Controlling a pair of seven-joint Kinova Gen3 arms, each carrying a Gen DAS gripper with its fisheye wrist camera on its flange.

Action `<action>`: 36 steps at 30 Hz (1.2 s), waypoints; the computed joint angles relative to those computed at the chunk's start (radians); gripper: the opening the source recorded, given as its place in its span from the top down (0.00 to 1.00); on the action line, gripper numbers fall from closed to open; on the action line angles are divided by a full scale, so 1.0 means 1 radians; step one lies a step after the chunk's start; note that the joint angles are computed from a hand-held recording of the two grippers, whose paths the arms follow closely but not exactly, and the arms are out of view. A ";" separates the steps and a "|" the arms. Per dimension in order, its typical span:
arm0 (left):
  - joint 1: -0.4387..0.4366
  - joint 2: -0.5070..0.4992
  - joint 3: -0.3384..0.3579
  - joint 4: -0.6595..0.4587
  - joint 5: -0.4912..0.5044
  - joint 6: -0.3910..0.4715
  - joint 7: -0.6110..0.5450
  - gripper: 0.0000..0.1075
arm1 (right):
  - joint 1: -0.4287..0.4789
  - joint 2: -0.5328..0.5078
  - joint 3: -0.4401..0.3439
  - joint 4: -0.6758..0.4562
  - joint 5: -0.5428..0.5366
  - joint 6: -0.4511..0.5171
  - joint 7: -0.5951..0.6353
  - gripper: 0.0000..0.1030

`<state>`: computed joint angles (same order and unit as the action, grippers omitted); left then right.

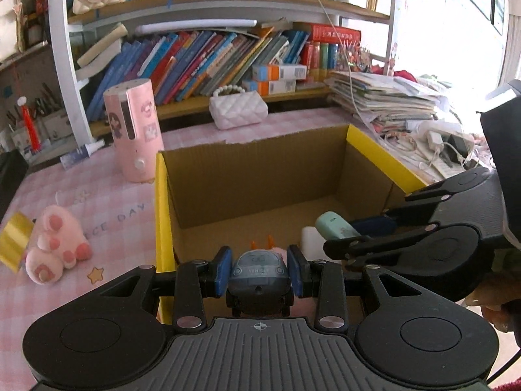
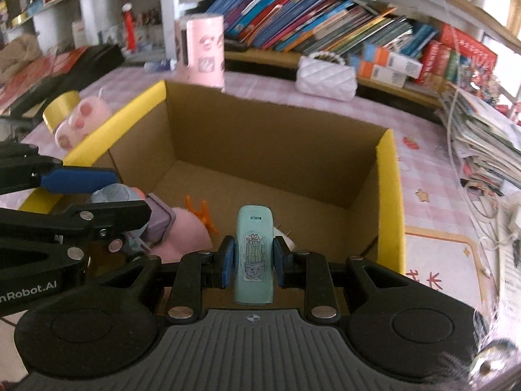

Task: Organize objects
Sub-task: 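Lower both tools into the box and open them, releasing car and stick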

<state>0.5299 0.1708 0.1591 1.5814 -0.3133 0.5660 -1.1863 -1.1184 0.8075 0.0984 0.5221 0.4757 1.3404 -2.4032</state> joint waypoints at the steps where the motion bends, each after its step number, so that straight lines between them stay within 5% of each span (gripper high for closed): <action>1: 0.004 0.002 -0.001 -0.001 -0.004 0.006 0.007 0.68 | 0.006 -0.001 -0.006 0.002 -0.006 -0.004 0.008 0.77; 9: 0.025 0.006 -0.004 -0.003 -0.044 0.023 0.033 0.68 | 0.033 0.014 -0.029 -0.048 -0.064 0.038 0.065 0.77; 14: 0.038 0.007 -0.006 0.002 -0.079 0.024 0.045 0.68 | 0.065 -0.011 -0.047 0.004 -0.129 0.005 -0.020 0.77; 26: 0.042 -0.004 -0.005 0.016 -0.093 0.021 0.090 0.67 | 0.048 -0.019 -0.036 0.027 -0.103 -0.008 -0.050 0.77; 36: 0.037 -0.064 0.007 0.081 -0.153 -0.034 0.147 0.52 | -0.014 -0.045 -0.001 0.075 -0.019 -0.026 -0.178 0.70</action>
